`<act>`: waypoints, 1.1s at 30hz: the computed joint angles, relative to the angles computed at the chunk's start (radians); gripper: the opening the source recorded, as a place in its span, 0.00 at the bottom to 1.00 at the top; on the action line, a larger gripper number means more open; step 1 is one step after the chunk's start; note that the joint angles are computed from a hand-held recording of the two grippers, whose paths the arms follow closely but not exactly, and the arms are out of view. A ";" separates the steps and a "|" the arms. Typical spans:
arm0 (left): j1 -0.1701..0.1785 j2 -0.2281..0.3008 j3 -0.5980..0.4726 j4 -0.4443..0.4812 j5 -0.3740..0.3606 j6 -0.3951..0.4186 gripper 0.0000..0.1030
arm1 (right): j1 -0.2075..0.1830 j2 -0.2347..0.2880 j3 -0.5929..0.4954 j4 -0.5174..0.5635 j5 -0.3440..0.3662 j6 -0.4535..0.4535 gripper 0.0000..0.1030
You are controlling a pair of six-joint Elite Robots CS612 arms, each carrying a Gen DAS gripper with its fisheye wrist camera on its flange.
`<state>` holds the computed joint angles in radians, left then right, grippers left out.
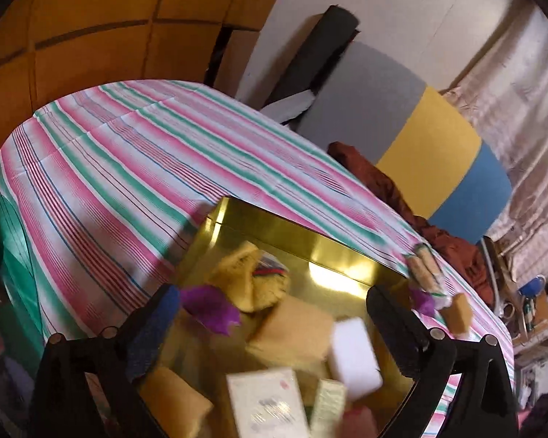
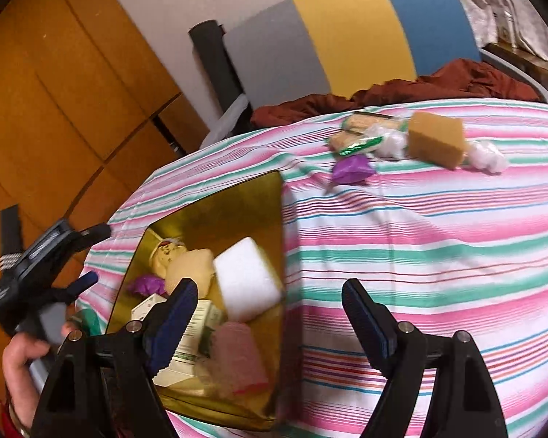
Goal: Organize objects
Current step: 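Carry pouch and foam block over the tray and release both, then grasp the plastic-wrapped cotton ball with the right tool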
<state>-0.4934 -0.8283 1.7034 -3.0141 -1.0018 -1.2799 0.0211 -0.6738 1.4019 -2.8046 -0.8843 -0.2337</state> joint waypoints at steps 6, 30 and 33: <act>-0.036 0.021 -0.047 0.010 -0.007 0.093 1.00 | -0.024 0.010 -0.002 -0.007 -0.011 0.034 0.80; -0.097 0.143 -0.284 0.070 -0.205 0.287 1.00 | -0.106 0.189 -0.312 0.033 -0.161 0.123 0.80; -0.100 0.153 -0.302 0.087 -0.222 0.299 1.00 | -0.098 0.240 -0.423 0.079 -0.185 0.108 0.80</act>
<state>-0.5932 -0.6753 1.4012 -2.9273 -1.2234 -0.9807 -0.0771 -0.4333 0.9790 -2.7255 -1.0694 -0.1256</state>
